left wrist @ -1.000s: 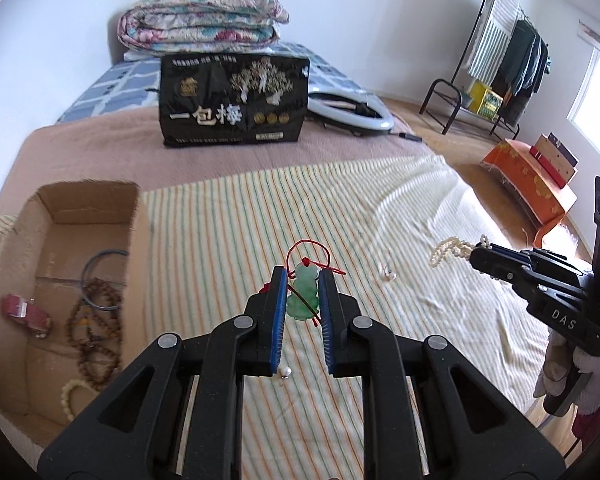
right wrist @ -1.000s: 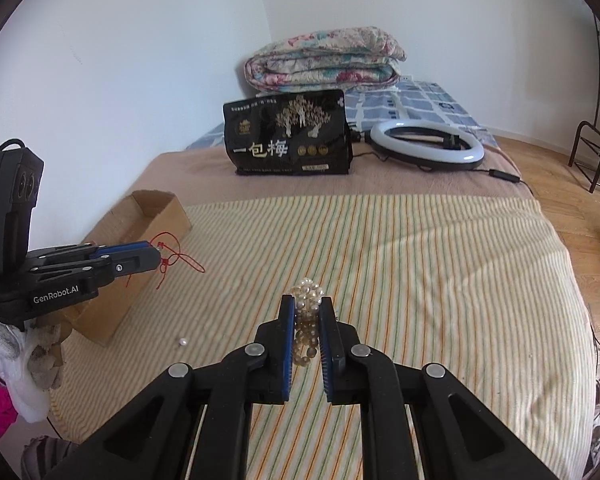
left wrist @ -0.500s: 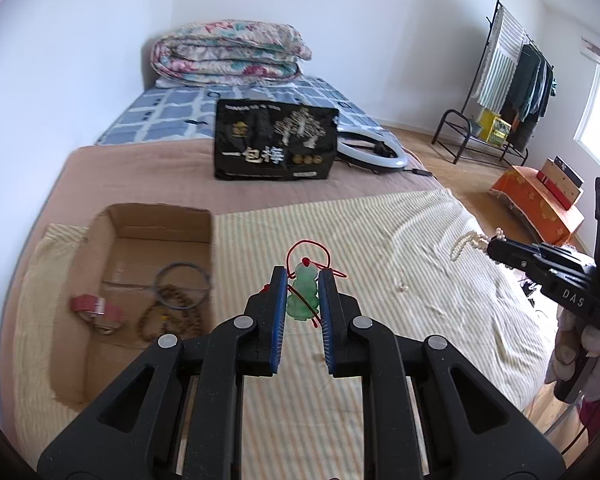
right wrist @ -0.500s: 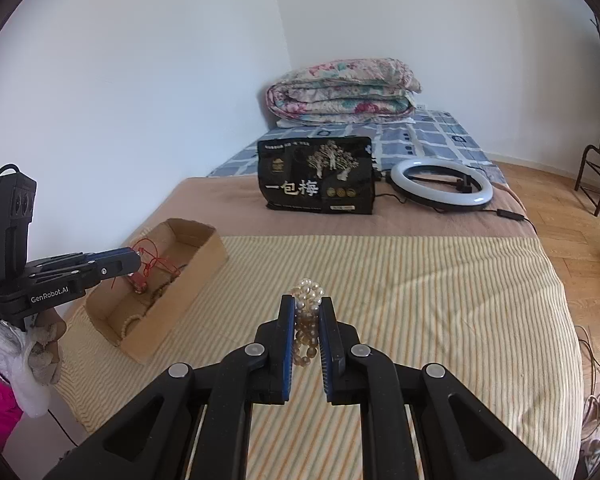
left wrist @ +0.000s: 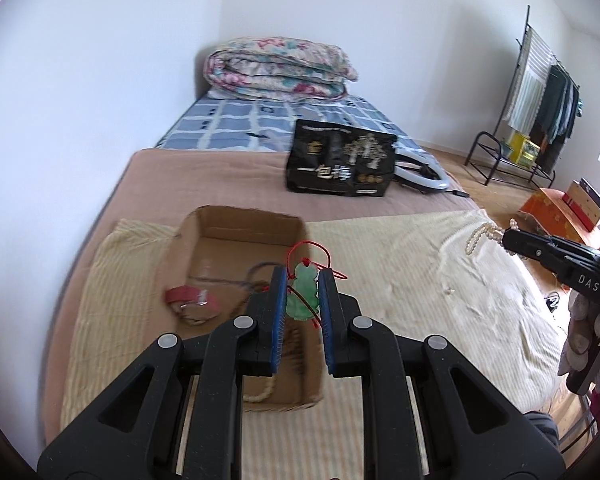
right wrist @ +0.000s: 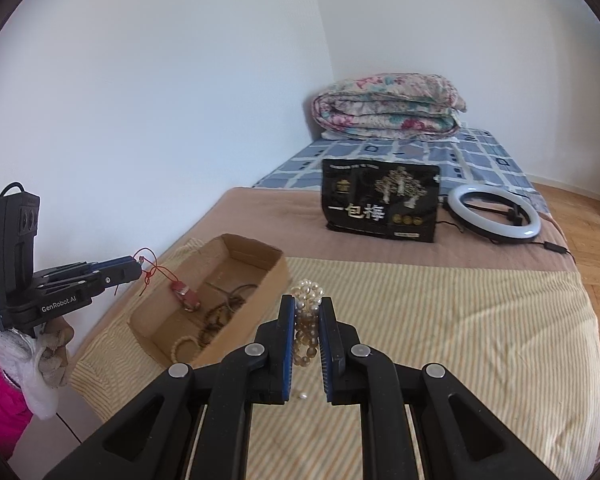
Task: Organize jewelry
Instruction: 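Carry the pearl necklace with the right tool while the left carries the pendant over the box, then open the left tool to drop the pendant while the right drops the pearl necklace into the box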
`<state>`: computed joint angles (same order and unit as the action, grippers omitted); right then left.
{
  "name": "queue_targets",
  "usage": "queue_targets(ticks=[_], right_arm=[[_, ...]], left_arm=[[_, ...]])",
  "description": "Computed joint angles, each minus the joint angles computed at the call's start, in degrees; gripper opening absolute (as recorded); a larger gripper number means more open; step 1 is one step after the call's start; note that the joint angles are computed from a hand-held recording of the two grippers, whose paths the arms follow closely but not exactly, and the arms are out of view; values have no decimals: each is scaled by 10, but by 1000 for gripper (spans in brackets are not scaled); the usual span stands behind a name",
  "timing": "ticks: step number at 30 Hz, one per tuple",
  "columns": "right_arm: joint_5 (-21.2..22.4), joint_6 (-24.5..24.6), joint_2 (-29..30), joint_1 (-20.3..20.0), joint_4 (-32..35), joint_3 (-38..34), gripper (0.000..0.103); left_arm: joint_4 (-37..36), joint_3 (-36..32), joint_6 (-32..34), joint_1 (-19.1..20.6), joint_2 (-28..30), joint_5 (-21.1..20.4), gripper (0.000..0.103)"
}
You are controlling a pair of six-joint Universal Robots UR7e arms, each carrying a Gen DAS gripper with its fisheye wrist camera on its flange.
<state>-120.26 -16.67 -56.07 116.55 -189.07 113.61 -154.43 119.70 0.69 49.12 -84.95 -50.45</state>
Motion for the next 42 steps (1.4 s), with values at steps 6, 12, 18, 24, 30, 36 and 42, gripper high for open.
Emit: queue_targets(ticks=[6,12,18,24,30,36,42], right_arm=[[20,-2,36,10,21,-31,9],[38,-6,70,19,51,-62,9],[49,-10,106,21,73,-97,9],[55,-9,140,18,91,-130,9],[48,-14,173,12,112,-168,9],[39,-20,202,3,128,-208,9],[29,-21,232,-7,141,-251,9]], left_arm=[[9,8,4,23,-24,14,14],[14,11,3,49,-36,18,14],[11,12,3,67,-38,18,14],[4,11,10,82,-32,10,14],[-2,13,12,93,-26,-2,14],[-6,8,17,104,-15,-10,14],[-11,3,20,117,-4,-17,14]])
